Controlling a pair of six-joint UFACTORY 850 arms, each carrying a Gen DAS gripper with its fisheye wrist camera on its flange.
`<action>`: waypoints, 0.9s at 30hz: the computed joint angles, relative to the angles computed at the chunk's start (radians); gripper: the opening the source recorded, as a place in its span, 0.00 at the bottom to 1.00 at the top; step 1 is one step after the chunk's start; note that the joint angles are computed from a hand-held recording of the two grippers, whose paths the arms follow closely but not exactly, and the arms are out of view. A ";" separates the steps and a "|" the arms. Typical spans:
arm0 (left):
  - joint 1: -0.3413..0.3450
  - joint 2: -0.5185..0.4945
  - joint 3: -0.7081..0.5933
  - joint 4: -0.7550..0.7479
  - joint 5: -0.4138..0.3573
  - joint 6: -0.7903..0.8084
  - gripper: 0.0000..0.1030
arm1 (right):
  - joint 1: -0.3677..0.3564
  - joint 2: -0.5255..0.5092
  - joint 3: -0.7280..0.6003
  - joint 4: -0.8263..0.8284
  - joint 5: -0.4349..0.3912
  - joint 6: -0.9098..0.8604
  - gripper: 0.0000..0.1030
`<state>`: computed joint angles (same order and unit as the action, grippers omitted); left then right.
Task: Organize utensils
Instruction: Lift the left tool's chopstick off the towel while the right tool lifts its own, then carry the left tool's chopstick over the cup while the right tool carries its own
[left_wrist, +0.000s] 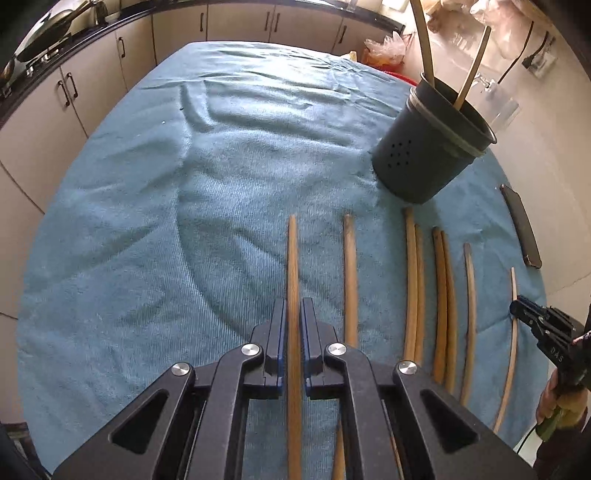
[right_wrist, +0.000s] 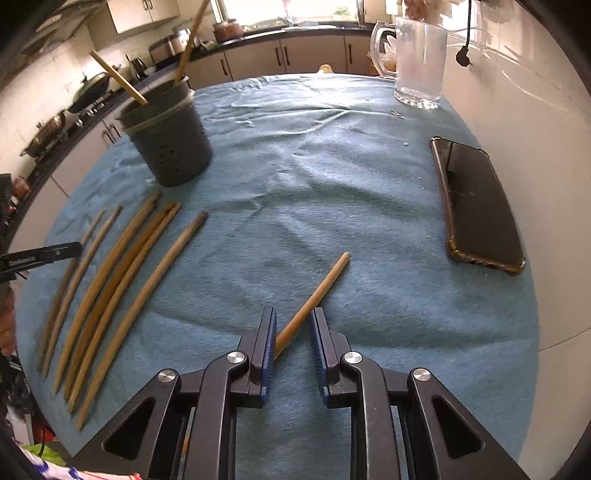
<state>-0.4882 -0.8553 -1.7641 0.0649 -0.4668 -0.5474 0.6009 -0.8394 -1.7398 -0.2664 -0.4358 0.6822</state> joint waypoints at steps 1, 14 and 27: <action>0.000 -0.021 -0.036 0.011 -0.032 0.010 0.06 | 0.003 -0.015 -0.027 -0.018 -0.033 0.006 0.19; 0.011 -0.104 -0.177 -0.011 -0.086 0.105 0.07 | 0.008 -0.194 -0.352 -0.018 -0.297 0.030 0.19; -0.009 0.087 0.071 0.303 0.149 -0.243 0.05 | 0.018 -0.054 -0.137 -0.113 0.018 0.242 0.06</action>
<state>-0.4976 -0.7681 -1.6928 0.3679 -0.3179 -0.7899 0.6188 -0.8938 -1.8772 -0.3793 -0.4179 0.9239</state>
